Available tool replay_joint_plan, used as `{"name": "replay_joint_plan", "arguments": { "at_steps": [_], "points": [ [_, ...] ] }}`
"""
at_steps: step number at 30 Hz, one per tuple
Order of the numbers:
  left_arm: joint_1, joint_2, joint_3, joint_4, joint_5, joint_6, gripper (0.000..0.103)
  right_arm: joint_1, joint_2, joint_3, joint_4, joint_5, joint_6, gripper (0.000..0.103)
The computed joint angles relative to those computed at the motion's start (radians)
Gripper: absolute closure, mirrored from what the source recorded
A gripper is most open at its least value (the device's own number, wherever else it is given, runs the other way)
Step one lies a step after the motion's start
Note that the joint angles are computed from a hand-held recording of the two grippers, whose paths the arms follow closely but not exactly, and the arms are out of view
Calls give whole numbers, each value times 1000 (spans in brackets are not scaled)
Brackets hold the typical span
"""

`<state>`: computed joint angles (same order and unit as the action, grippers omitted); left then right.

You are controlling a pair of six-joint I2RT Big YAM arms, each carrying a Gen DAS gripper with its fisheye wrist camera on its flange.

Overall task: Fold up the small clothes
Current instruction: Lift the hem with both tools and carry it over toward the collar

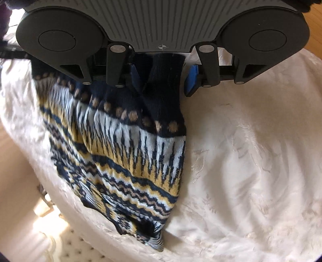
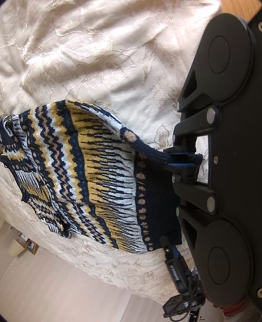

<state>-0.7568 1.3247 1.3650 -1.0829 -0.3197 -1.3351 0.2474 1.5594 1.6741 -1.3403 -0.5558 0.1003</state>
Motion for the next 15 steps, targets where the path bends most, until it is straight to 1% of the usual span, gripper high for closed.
{"name": "replay_joint_plan", "arguments": {
  "at_steps": [4,5,7,8,10,12,15],
  "points": [
    [31,9,-12,66,69,60,59,5,-4,-4,9,13,-1,88],
    [33,16,-3,60,78,69,60,7,-6,-5,11,18,1,88],
    [25,21,16,24,67,70,74,8,-11,-9,17,23,7,88],
    [20,19,23,14,57,64,91,9,-14,-10,22,25,11,88],
    [5,1,28,17,22,54,93,10,-24,-15,41,27,22,89],
    [-4,-14,49,19,-8,73,93,10,-36,-18,67,19,43,89],
    [-1,-27,89,9,-35,81,93,8,-50,-13,108,0,83,89]
  ]
}}
